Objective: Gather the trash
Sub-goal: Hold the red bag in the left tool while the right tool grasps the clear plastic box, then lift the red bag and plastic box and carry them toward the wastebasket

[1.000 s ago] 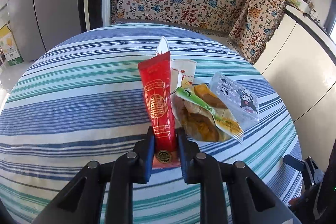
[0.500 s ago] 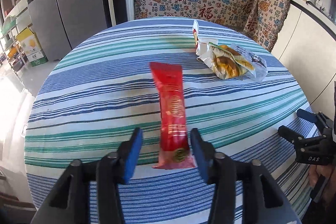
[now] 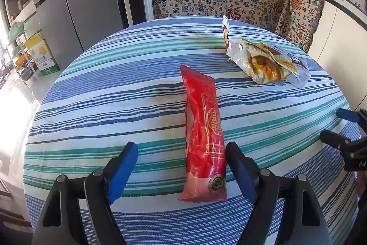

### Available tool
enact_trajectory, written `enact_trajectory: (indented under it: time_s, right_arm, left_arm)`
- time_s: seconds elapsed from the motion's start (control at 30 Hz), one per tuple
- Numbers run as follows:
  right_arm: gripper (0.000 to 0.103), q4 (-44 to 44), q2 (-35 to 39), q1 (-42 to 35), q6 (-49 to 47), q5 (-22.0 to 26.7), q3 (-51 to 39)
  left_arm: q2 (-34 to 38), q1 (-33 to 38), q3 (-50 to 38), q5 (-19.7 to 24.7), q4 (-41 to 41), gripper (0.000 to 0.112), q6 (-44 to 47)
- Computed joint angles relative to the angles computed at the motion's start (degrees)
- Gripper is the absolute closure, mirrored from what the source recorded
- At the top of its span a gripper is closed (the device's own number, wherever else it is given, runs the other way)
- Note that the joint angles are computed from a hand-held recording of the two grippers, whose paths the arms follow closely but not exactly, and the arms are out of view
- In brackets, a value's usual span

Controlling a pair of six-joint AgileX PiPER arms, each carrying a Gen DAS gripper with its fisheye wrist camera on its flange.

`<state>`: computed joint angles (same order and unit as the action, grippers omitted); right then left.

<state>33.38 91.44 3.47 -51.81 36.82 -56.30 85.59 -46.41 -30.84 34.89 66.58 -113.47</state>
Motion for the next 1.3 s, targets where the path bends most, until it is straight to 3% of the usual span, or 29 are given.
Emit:
enact_trajectory:
  time_s: [0.2, 0.27, 0.33, 0.37, 0.43, 0.67, 0.77, 0.93, 1.1, 1.3]
  right_arm:
    - [0.001, -2.0, 13.3, 3.1, 1.3, 4.0, -16.9]
    - [0.002, -2.6, 15.6, 4.2, 1.1, 3.4, -20.2]
    - [0.012, -1.5, 16.7, 4.8, -1.1, 3.4, -22.0]
    - [0.027, 0.7, 17.3, 4.2, -3.0, 5.8, -23.1]
    - [0.033, 2.6, 17.8, 3.3, -3.3, 8.4, -24.1]
    - [0.033, -4.1, 6.8, 0.3, 9.6, -3.8, -7.9]
    - [0.032, -4.2, -0.4, -1.3, 10.8, -4.0, 0.0]
    - [0.029, 4.2, -10.8, -0.7, 1.2, -2.1, 11.2]
    - [0.006, 1.2, -12.0, 5.7, 4.5, -6.6, 13.6]
    - [0.001, -0.1, -11.3, 7.0, 6.4, -7.1, 13.4]
  left_arm:
    - [0.3, 0.8, -0.2, -0.9, 0.7, 0.031, -0.1]
    - [0.2, 1.0, -0.1, -1.0, 0.7, 0.031, -0.1]
    - [0.2, 0.9, 0.1, -1.0, 1.0, 0.031, -0.6]
    - [0.1, 0.9, 0.2, -1.1, 1.1, 0.031, -0.6]
    - [0.1, 0.9, 0.2, -1.1, 1.1, 0.031, -0.7]
    - [0.2, 0.9, 0.2, -1.1, 1.2, 0.031, -0.7]
    - [0.2, 0.9, 0.1, -1.1, 1.2, 0.031, -0.7]
    - [0.2, 1.0, 0.2, -1.2, 1.3, 0.031, -0.6]
    - [0.1, 1.0, 0.2, -1.2, 1.3, 0.031, -0.7]
    - [0.1, 1.2, 0.2, -1.3, 1.4, 0.031, -0.6]
